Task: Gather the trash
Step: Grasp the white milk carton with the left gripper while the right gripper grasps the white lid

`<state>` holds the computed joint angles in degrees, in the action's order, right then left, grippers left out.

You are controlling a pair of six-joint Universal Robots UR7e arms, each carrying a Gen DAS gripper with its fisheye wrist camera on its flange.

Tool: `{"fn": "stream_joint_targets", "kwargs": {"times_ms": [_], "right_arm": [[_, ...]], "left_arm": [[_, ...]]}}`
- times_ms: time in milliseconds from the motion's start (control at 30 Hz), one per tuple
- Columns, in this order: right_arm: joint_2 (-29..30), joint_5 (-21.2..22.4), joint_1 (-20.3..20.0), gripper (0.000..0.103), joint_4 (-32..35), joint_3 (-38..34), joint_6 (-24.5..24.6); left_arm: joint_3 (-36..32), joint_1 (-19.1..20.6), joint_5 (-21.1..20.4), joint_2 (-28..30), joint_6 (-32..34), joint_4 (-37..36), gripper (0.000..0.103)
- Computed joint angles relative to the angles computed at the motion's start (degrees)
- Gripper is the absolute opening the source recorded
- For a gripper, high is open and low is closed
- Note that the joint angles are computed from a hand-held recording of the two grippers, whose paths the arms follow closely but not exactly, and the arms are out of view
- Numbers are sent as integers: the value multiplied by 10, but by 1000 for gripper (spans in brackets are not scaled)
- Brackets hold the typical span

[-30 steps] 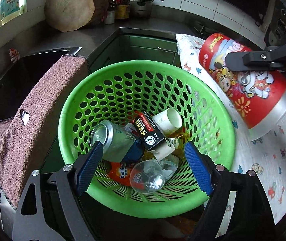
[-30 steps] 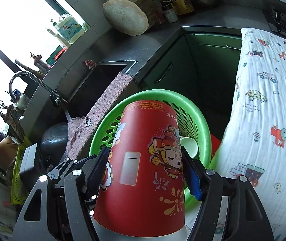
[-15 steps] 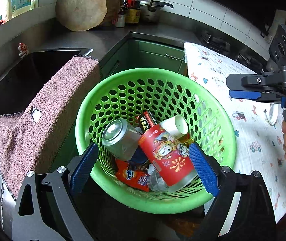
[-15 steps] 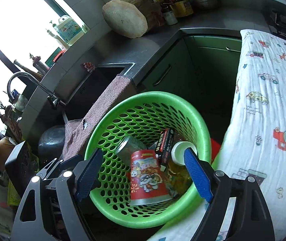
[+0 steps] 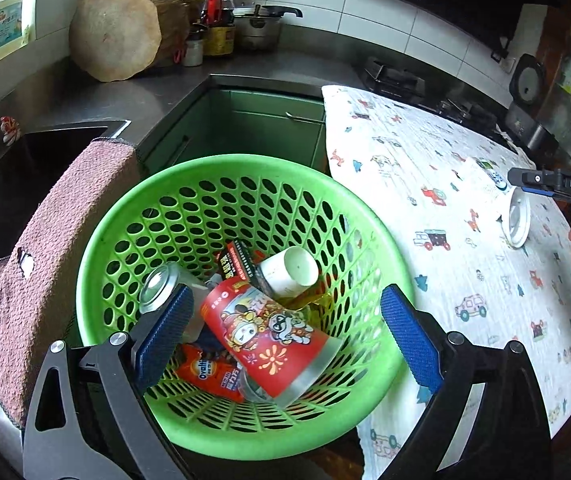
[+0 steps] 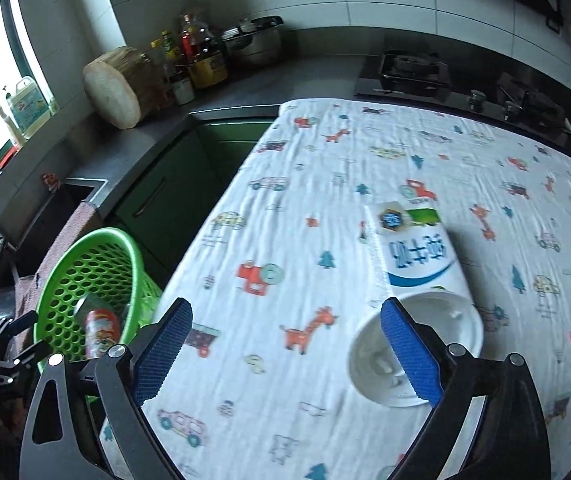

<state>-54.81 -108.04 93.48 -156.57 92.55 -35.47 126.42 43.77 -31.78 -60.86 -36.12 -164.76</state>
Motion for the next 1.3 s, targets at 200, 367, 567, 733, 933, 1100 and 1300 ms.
{"fn": "stream_joint_targets", "kwargs": {"times_ms": [200,367,567,733,933,1100,1300], "right_arm": [[-15,-1,-37,92,-32,-1,-24],[-27,20,-63,92,-18,-6,-21],[-30,50,-96,82,33,-18,-20],[-24,96,-115,66,74,-37,-6],[-27,155,-130,43,145,-58,-8],[-43,161,-139,31,158,-42,-29],[-73,151,-150,30,163,-18,-70]], "left_arm": [[-21,1,-10,24,13,1,93],[-31,3,-10,30,11,11,93],[-58,10,-20,49,17,12,93],[-107,14,-33,85,41,11,94],[-202,21,-64,146,79,21,94],[-308,24,-83,216,103,44,95],[-485,42,-126,314,94,134,96]]}}
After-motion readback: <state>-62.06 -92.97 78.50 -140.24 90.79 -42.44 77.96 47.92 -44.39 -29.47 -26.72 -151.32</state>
